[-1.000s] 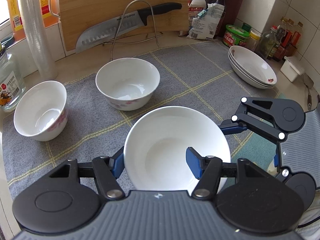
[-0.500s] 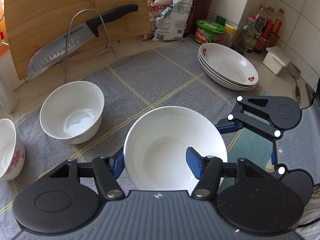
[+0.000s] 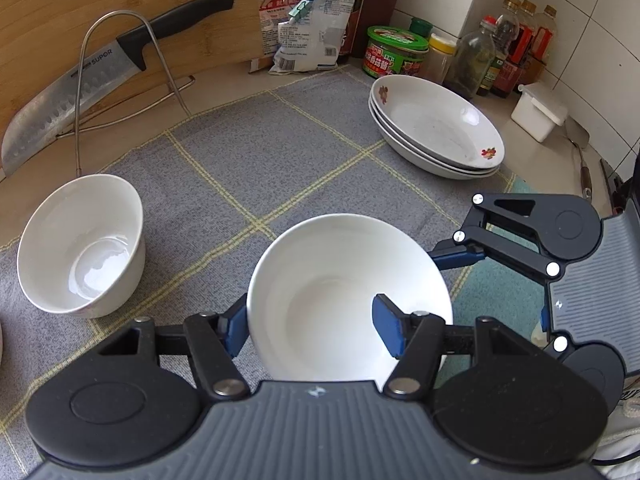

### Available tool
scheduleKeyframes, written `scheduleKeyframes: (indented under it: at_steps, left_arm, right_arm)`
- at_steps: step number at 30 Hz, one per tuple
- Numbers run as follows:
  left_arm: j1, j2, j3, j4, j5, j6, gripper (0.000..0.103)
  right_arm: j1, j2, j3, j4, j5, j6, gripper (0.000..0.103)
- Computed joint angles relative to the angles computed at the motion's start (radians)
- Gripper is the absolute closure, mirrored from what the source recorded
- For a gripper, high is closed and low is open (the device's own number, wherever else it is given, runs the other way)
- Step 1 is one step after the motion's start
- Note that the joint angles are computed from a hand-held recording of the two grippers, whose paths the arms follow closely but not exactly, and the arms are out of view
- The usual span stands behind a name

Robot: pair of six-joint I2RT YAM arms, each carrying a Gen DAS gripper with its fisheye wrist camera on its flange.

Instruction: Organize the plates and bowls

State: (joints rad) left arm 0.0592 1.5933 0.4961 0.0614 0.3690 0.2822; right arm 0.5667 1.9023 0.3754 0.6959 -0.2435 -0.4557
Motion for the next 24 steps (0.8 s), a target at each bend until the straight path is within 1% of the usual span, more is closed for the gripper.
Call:
scheduleKeyframes:
  at_steps: [14,16,17,18,19,20,21,24]
  left_arm:
    - [-0.009,0.042,0.002,0.035,-0.001,-0.029,0.04]
    - [-0.012,0.046,0.004,0.033,-0.003,-0.026,0.036]
    - [-0.011,0.047,0.004,0.034,0.007,-0.023,0.03]
    - [-0.012,0.043,-0.003,0.043,0.013,-0.021,0.022]
    - [-0.017,0.031,-0.016,0.059,0.009,-0.021,0.018]
    - [-0.021,0.017,-0.031,0.079,0.001,-0.022,0.013]
    - [-0.027,0.0,-0.049,0.103,-0.011,-0.025,0.009]
    - [-0.031,-0.044,-0.077,0.126,-0.02,-0.023,0.008]
  right_arm:
    - [0.006,0.018,0.022,-0.025,0.008,0.006,0.02]
    - [0.008,0.02,0.022,-0.026,0.01,0.006,0.02]
    - [0.006,0.02,0.02,-0.022,0.002,0.009,0.015]
    - [0.002,0.018,0.008,0.007,-0.007,0.01,0.001]
    - [-0.002,0.018,-0.012,0.053,-0.017,0.007,0.0]
    - [-0.002,0.01,-0.019,0.059,-0.018,0.001,0.0]
    - [0.0,0.006,-0.018,0.052,-0.011,-0.001,0.0]
    - [-0.002,0.008,-0.013,0.039,-0.003,-0.003,0.0]
